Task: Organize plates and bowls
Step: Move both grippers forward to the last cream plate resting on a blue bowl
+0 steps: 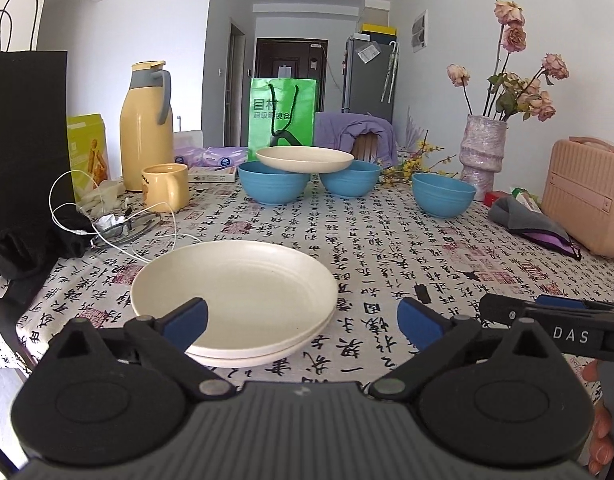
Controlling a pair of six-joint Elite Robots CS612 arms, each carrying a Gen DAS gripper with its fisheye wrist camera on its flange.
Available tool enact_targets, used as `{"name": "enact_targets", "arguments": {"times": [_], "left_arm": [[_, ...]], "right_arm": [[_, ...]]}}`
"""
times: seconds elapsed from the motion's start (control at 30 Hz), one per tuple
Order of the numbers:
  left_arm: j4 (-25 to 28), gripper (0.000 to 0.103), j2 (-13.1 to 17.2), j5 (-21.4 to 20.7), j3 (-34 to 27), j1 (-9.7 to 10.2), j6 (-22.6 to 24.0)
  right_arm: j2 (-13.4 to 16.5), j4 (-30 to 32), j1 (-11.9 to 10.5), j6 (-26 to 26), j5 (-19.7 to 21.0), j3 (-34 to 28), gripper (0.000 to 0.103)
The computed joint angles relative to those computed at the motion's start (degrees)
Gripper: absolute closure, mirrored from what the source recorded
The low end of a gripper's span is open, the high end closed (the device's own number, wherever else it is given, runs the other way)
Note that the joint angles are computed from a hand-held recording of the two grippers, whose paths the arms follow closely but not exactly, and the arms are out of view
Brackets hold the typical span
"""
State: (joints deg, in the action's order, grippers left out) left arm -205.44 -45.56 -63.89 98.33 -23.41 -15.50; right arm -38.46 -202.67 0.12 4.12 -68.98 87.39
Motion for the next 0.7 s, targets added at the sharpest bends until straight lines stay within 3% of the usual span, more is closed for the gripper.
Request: {"name": "enact_targets", "arguments": {"times": [0.4, 0.7], "left_arm": [[3.52, 0.0, 1.28, -0.67, -4.27, 1.26, 0.07], [8.86, 0.0, 3.47, -2.91, -11.09, 3.58, -0.79]], "right_arm": [[1.54, 2.15, -0.14, -0.21, -0.01, -3.7, 0.019], [4.18, 6.53, 0.24, -1.33, -1.11, -11.08, 0.019]]}}
